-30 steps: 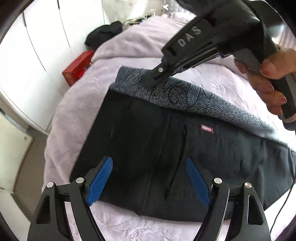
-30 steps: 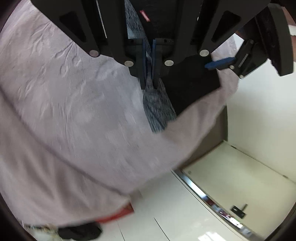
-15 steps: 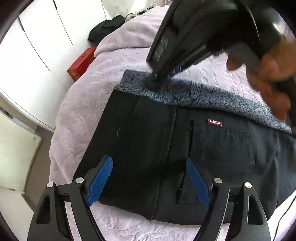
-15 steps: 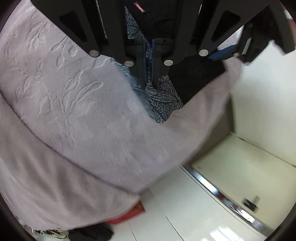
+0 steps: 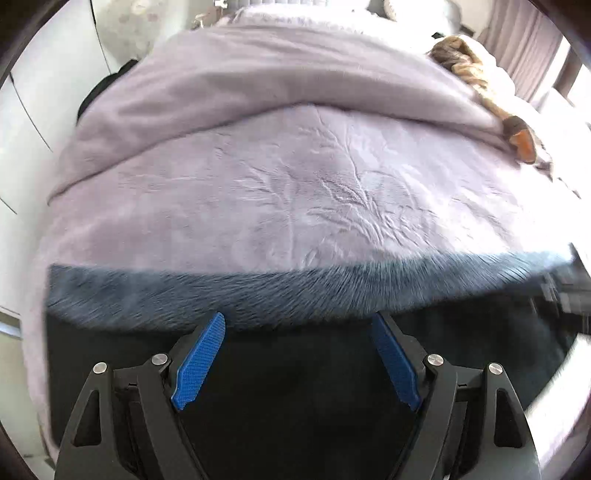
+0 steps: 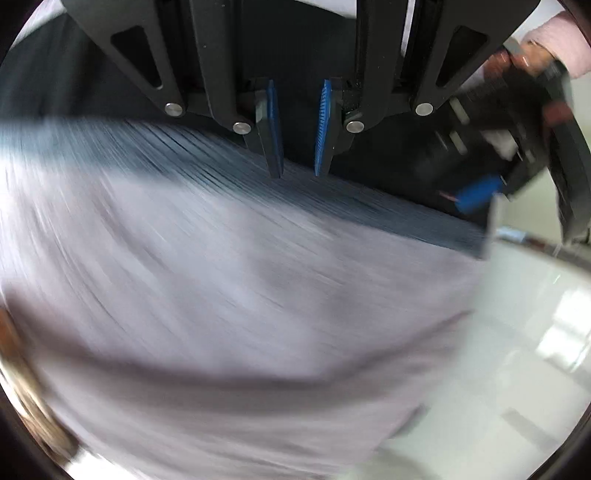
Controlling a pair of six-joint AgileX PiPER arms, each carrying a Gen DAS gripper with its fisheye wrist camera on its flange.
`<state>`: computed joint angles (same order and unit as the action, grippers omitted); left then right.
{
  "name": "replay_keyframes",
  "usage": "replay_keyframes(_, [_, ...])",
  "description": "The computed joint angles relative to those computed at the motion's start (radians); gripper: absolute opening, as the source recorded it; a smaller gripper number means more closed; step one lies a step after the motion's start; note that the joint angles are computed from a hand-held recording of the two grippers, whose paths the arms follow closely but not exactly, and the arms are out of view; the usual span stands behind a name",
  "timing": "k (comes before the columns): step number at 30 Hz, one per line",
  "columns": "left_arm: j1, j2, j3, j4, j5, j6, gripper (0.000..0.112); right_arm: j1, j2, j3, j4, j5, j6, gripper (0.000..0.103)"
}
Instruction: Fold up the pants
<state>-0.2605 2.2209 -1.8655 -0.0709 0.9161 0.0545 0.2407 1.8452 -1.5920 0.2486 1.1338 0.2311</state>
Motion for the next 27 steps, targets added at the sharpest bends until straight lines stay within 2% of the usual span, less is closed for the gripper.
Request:
replay_keyframes(2, [-0.029,0.089,-0.114,0.101,0.027,-0.110,0.082,-0.082,-0.053,0.174,0.012,-0.083,-0.052,0.018])
replay_keyframes(4, [-0.035,0.171,-0.247,0.163,0.108,-0.183,0.082,-0.110,-0.079,0.242,-0.009,-0.179,-0.077,0.015])
replay_keyframes(6, [-0.026,0.216,-0.341,0.185,0.176,-0.214,0.082,-0.126,-0.085,0.254,-0.148,-0.209,0.027,0.020])
replay_keyframes(7, [-0.025,0.210,-0.345,0.204,0.191,-0.223,0.082,-0.168,-0.082,0.251,-0.178,-0.194,0.062,0.020])
replay_keyframes(9, [-0.022,0.124,-0.234,0.227,0.147,-0.217,0.082,-0.243,-0.130,0.294,-0.118,-0.204,0.076,0.020])
replay_keyframes(11, [-0.020,0.006,-0.071,0.215,0.092,-0.176,0.082,-0.338,-0.230,0.382,0.072,-0.215,-0.065,0.023])
replay_keyframes(14, [-0.028,-0.156,0.157,0.150,0.051,-0.115,0.082,-0.438,-0.375,0.526,0.363,-0.121,-0.291,0.029])
replay_keyframes(16, [-0.056,-0.234,0.271,0.118,0.047,-0.110,0.082,-0.426,-0.466,0.678,0.519,-0.101,-0.352,0.032])
replay_keyframes(17, [-0.068,-0.267,0.317,0.098,0.054,-0.111,0.082,-0.389,-0.496,0.733,0.563,-0.115,-0.337,0.032])
replay_keyframes(18, [-0.075,-0.298,0.361,0.079,0.058,-0.108,0.082,-0.312,-0.518,0.799,0.630,-0.149,-0.287,0.032])
replay_keyframes(20, [-0.093,-0.345,0.438,0.033,0.051,-0.105,0.082,-0.239,-0.562,0.923,0.705,-0.237,-0.236,0.032])
replay_keyframes(22, [-0.110,-0.362,0.489,0.006,0.038,-0.104,0.082,-0.206,-0.576,1.014,0.782,-0.319,-0.238,0.032])
replay_keyframes(24, [-0.145,-0.371,0.538,0.046,-0.006,-0.153,0.082,-0.171,-0.636,1.082,0.812,-0.382,-0.221,0.032])
replay_keyframes(25, [-0.155,-0.365,0.545,0.074,-0.027,-0.183,0.082,-0.181,-0.641,1.089,0.811,-0.388,-0.228,0.032])
replay_keyframes(27, [-0.142,-0.339,0.543,0.080,-0.045,-0.216,0.082,-0.185,-0.636,1.118,0.902,-0.424,-0.291,0.032])
